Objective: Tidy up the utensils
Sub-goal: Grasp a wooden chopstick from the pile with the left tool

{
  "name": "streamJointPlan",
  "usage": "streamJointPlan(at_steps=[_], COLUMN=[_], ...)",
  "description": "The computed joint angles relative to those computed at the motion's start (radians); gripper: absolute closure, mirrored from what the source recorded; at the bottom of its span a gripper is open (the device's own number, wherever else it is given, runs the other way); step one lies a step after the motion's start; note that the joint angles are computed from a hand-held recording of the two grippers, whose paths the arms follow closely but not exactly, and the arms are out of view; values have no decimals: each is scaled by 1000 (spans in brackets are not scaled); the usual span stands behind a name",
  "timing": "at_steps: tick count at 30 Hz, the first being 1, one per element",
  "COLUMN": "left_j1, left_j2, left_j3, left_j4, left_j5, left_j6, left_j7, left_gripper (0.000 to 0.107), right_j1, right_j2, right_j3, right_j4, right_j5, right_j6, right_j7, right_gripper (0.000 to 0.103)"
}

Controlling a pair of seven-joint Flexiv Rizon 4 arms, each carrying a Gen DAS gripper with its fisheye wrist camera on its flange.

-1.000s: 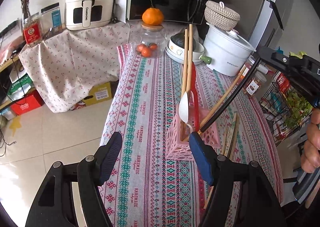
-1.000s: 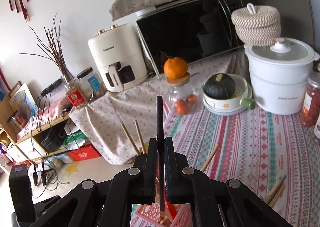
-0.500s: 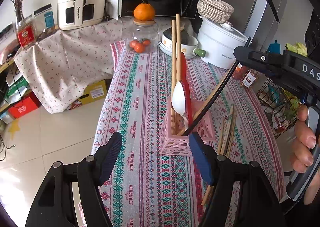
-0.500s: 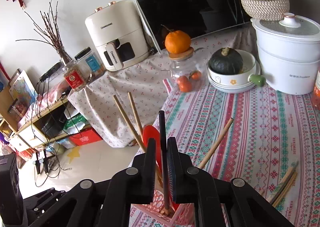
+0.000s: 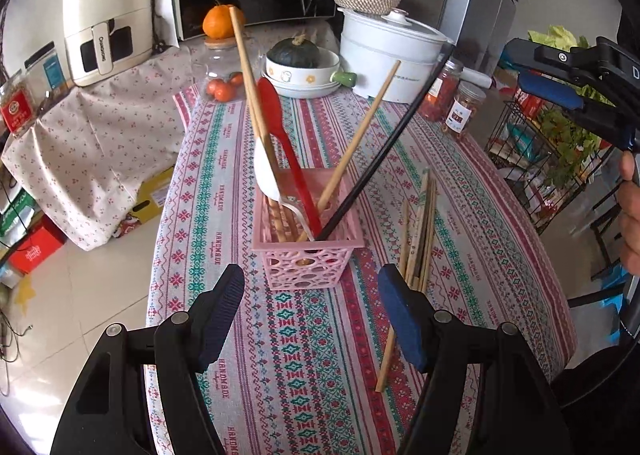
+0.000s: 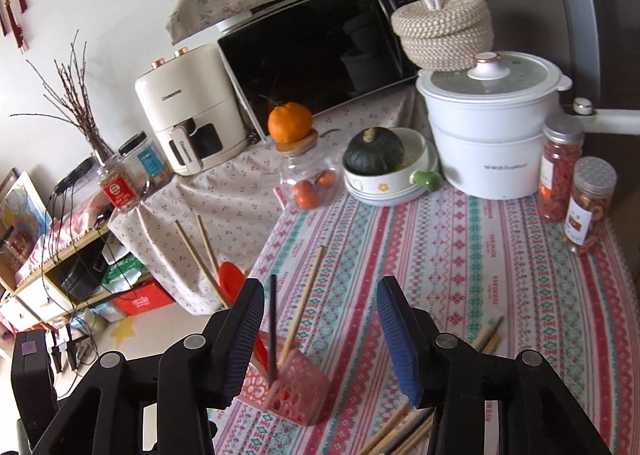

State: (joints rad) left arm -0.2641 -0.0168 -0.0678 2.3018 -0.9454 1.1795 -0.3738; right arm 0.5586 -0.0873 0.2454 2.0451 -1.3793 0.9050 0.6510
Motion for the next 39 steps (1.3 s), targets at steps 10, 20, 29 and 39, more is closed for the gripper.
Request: streamJointPlan(at_steps=[10, 20, 29, 39], left_j1=[-100, -137, -241, -176], left_j2=[35, -143, -382, -493], left_j3=[-30, -59, 61, -7], left_j4=[96, -37, -370, -539], left_j5=[34, 521, 967, 972], left_j6=[109, 141, 74, -114], left_j7=[75, -338, -847, -961], left_gripper=[35, 71, 90, 93], right_j1=[-14, -26, -51, -66], right_j2=[125, 183, 230, 250], right_j3=[73, 109, 120, 130], right_j4=[164, 294, 368, 379], right_j5=[320, 660, 751, 739], right_j6=[-78, -51, -5, 9], right_j7=[-74, -183, -187, -181], right_gripper=[40, 35, 35, 35])
